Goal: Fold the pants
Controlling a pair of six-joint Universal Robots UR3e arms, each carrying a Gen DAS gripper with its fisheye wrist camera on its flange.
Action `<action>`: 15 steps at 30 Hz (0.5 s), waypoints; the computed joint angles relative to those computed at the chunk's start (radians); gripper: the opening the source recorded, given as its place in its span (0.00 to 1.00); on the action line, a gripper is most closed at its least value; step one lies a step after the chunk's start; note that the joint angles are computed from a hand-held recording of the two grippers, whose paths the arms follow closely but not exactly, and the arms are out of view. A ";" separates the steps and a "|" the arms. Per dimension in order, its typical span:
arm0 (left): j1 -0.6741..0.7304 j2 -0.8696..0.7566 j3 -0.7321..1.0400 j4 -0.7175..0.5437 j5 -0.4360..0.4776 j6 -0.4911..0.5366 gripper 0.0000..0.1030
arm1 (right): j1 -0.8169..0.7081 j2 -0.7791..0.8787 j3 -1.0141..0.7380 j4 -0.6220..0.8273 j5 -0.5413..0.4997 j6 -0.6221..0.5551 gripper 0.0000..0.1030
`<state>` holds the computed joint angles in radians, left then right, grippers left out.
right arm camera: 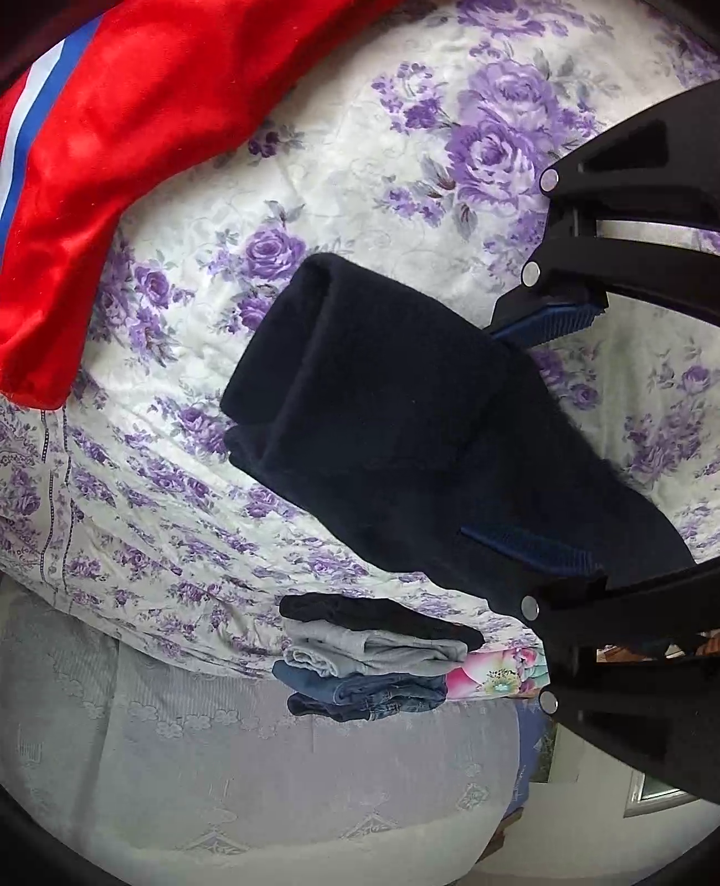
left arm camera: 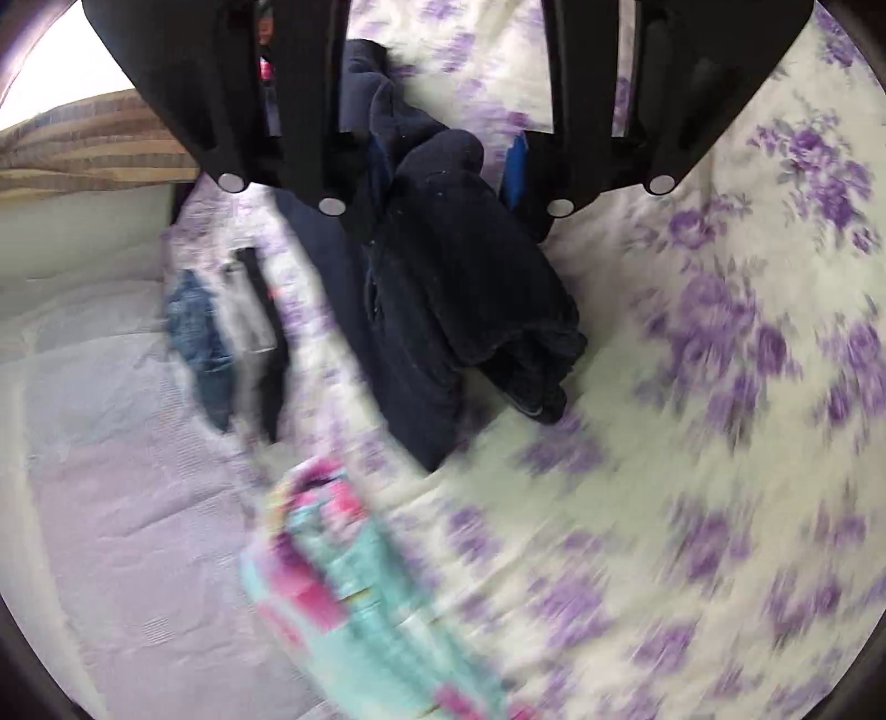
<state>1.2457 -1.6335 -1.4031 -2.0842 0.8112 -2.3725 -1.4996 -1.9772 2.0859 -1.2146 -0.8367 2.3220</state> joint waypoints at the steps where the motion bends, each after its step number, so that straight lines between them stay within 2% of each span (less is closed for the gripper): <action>1: 0.009 -0.009 0.075 -0.063 -0.023 0.025 0.29 | -0.002 -0.004 -0.016 0.024 -0.003 -0.018 0.60; 4: 0.012 -0.064 0.310 -0.135 -0.010 -0.017 0.29 | -0.019 -0.036 -0.053 0.104 -0.021 -0.085 0.62; 5: 0.008 -0.086 0.342 -0.124 0.010 -0.031 0.31 | -0.022 -0.044 -0.062 0.130 -0.033 -0.113 0.63; 7: -0.054 -0.102 0.293 0.083 0.178 -0.117 0.36 | -0.026 -0.105 -0.058 0.137 -0.058 -0.146 0.66; 8: -0.094 -0.116 0.245 0.185 0.301 -0.164 0.39 | -0.025 -0.126 -0.059 0.142 -0.068 -0.167 0.66; 9: -0.143 -0.140 0.173 0.298 0.462 -0.187 0.41 | -0.021 -0.149 -0.061 0.141 -0.080 -0.178 0.66; 10: -0.158 -0.146 0.117 0.371 0.547 -0.201 0.42 | -0.020 -0.165 -0.064 0.139 -0.086 -0.186 0.66; 11: -0.139 -0.150 0.082 0.391 0.570 -0.178 0.48 | -0.015 -0.180 -0.073 0.141 -0.090 -0.192 0.66; 13: -0.064 -0.137 0.100 0.332 0.539 -0.079 0.60 | 0.023 -0.191 -0.111 0.136 -0.093 -0.207 0.66; 15: -0.029 -0.089 0.128 0.295 0.555 0.030 0.62 | 0.079 -0.191 -0.159 0.133 -0.084 -0.239 0.66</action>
